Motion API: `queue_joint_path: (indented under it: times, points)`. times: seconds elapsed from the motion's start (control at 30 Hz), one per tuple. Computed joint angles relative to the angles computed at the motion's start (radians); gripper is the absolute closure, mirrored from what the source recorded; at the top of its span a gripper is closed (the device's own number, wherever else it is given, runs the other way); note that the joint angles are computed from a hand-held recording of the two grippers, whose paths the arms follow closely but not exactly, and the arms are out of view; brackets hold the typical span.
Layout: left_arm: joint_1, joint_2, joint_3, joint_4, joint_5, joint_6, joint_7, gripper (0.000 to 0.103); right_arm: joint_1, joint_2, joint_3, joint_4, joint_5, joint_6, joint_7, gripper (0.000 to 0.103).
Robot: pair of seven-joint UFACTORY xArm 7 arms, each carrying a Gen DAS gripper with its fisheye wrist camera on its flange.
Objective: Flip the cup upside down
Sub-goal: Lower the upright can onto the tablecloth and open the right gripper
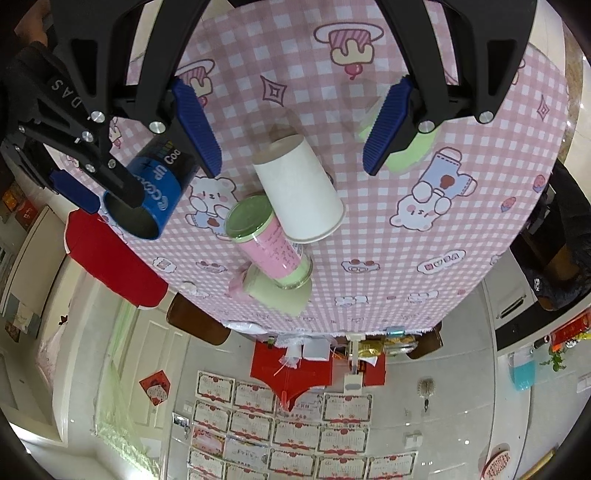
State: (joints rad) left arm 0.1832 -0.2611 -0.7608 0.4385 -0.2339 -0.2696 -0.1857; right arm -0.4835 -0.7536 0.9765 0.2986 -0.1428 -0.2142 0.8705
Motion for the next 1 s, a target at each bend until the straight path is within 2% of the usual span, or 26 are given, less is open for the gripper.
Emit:
queue_joint_path:
  times: [0.07, 0.17, 0.47, 0.53, 0.63, 0.77, 1.0]
  points:
    - [-0.010, -0.030, 0.003, -0.013, -0.004, 0.002, -0.010, 0.025, 0.028, -0.023, -0.018, -0.012, 0.002, 0.003, 0.002, 0.031]
    - [0.014, -0.104, -0.032, -0.037, -0.002, 0.009, -0.048, 0.025, 0.093, -0.073, -0.062, -0.040, 0.008, 0.013, 0.010, 0.031]
    - [-0.028, -0.325, -0.014, -0.119, 0.051, -0.004, -0.187, 0.025, 0.246, -0.260, -0.165, -0.108, -0.009, 0.063, 0.045, 0.030]
    - [-0.029, -0.381, -0.020, -0.133, 0.064, 0.002, -0.215, 0.025, 0.266, -0.291, -0.180, -0.118, -0.018, 0.070, 0.055, 0.030]
    - [-0.018, -0.469, -0.050, -0.150, 0.081, 0.018, -0.261, 0.025, 0.296, -0.351, -0.192, -0.133, -0.029, 0.087, 0.074, 0.015]
    - [-0.021, -0.584, -0.072, -0.171, 0.106, 0.045, -0.322, 0.025, 0.323, -0.430, -0.200, -0.148, -0.050, 0.112, 0.103, 0.014]
    - [-0.055, -0.735, -0.058, -0.199, 0.165, 0.092, -0.411, 0.025, 0.341, -0.559, -0.192, -0.171, -0.085, 0.140, 0.169, 0.009]
